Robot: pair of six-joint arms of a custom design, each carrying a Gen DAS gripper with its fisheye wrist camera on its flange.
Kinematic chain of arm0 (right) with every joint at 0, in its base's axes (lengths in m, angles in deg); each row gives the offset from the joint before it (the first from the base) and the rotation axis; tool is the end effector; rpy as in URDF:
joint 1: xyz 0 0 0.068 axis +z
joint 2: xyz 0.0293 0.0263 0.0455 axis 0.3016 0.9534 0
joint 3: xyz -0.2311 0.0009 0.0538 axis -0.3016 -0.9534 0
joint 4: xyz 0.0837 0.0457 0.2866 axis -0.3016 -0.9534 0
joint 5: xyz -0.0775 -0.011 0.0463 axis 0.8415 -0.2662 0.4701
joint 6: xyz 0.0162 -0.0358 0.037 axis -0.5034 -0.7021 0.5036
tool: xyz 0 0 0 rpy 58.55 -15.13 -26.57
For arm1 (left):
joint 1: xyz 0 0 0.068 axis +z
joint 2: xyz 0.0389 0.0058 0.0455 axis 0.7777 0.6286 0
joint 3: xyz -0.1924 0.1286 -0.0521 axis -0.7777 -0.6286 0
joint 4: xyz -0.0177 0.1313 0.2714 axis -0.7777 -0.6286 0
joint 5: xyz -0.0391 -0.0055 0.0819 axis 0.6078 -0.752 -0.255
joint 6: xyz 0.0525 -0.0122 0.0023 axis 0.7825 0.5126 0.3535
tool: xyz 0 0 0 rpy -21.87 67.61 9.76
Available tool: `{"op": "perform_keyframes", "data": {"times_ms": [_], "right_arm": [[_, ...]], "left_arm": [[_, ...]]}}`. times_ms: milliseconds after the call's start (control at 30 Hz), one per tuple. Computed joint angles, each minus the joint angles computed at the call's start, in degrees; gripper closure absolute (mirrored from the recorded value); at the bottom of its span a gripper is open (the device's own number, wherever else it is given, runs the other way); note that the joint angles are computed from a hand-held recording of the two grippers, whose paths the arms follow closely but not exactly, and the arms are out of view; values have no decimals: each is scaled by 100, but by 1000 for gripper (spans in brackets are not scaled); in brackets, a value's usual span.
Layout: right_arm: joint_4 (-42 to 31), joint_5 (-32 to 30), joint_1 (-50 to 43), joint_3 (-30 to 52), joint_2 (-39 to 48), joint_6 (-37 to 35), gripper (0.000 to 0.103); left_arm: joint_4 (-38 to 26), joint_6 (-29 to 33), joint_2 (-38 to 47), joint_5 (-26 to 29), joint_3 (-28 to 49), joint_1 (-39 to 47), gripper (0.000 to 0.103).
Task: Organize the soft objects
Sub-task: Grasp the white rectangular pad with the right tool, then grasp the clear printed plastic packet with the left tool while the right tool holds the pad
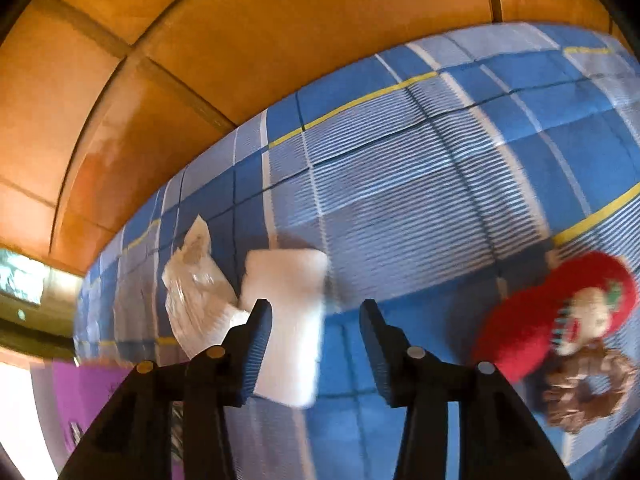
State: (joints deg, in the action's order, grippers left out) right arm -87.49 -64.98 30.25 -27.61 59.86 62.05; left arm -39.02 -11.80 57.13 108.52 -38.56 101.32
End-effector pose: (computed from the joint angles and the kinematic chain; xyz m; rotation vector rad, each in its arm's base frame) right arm 0.2958 0.0728 0.1865 0.7129 2.5650 0.5891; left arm 0.1384 0.1307 0.2693 0.2935 2.2732 -0.0210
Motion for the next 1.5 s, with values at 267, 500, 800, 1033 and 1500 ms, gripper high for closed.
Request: {"op": "perform_keyframes", "data": {"times_ms": [267,500,800,1033,1500], "right_arm": [[-994,1079,630,1842,1813,-27,40],[-1302,1234,618,1555,1409,-484,52],[-2095,1166,226,-130,-712,-1264,52],[-2492,1662,1040,-694,-1650,-1302,51],[-2428,1067,477,-949,-2137,-1640,50]], "left_arm": [[252,-249,256,-99,159,-74,4],[347,-410,252,-27,372,-409,4],[375,-1111,262,-117,1183,-1830,4],[164,-2437,1287,-1152,2685,-4513,4],[-2014,-5305,7429,-3264,7968,-7581,4]]}}
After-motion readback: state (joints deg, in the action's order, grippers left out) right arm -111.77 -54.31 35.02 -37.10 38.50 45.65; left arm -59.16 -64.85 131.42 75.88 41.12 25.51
